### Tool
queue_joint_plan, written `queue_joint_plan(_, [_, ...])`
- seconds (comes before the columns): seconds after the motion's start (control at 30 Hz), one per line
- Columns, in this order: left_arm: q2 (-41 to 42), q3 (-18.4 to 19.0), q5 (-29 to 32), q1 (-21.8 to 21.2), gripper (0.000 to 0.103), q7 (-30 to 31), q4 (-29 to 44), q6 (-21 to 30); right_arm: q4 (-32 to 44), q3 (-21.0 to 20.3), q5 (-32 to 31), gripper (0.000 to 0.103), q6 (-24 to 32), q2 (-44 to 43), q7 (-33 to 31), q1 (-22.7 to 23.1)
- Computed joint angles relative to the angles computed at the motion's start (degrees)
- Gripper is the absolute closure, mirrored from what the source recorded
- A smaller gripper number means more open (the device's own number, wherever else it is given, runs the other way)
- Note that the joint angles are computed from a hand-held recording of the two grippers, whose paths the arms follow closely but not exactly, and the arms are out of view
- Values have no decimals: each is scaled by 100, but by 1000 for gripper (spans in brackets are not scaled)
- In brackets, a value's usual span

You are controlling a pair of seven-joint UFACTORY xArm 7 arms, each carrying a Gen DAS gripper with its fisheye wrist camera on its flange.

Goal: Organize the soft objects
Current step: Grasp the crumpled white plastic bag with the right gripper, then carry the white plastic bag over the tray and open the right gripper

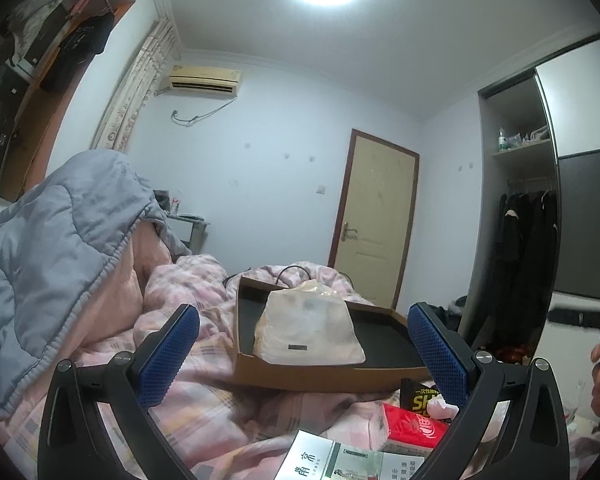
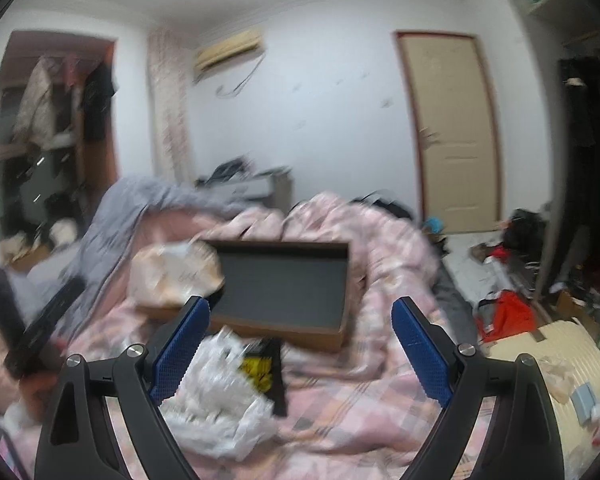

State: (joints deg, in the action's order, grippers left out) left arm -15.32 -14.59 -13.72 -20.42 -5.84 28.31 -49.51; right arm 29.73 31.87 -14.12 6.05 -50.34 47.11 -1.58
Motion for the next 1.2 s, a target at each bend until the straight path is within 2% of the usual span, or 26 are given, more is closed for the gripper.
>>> queue_joint_plan(0.07, [2,-17,-31,1,0,23,11,17,109,-451,-102,11,47,577,-647,703])
queue_joint_plan(0.13, [-1,-13,-26,3,0,33,10,25,249,-636,-200,11,116,1034,-1193,1131])
queue_joint_plan(0.3, [36,-74,-122,16,0,164,28,26,594,-308,-334,11,168,1773,-1494,1064])
queue_joint_plan(0.43, [70,-126,-249,-8,0,313,30,-23,896,-1,-596,11,691,2218,-1334,873])
queue_joint_plan(0.5, [79,-136,-301,-23,0,371,39,-24,933,-101,-681,11,905,2270,-1265,1003])
queue_joint_plan(0.63, [59,-124,-341,-53,0,390,45,26,849,-289,-886,11,765,2219,-1079,1100])
queue_joint_plan(0.7, [61,-120,-341,-60,0,388,41,12,825,-212,-1032,12,652,2174,-899,968])
queue_joint_plan(0.77, [61,-118,-346,-64,0,393,44,17,881,-111,-1163,30,559,2230,-782,828])
queue_joint_plan(0.83, [46,-113,-345,-68,0,390,34,45,864,-149,-1181,62,488,2231,-747,852])
queue_joint_plan(0.9, [34,-119,-359,-68,0,395,31,66,822,-133,-1176,71,390,2186,-601,797])
queue_joint_plan(1.1, [26,-131,-373,-60,0,412,30,76,566,-400,-724,75,-227,1949,-438,895])
queue_joint_plan(1.2, [12,-127,-373,-58,0,413,20,92,629,-257,-491,75,-294,1856,-332,696])
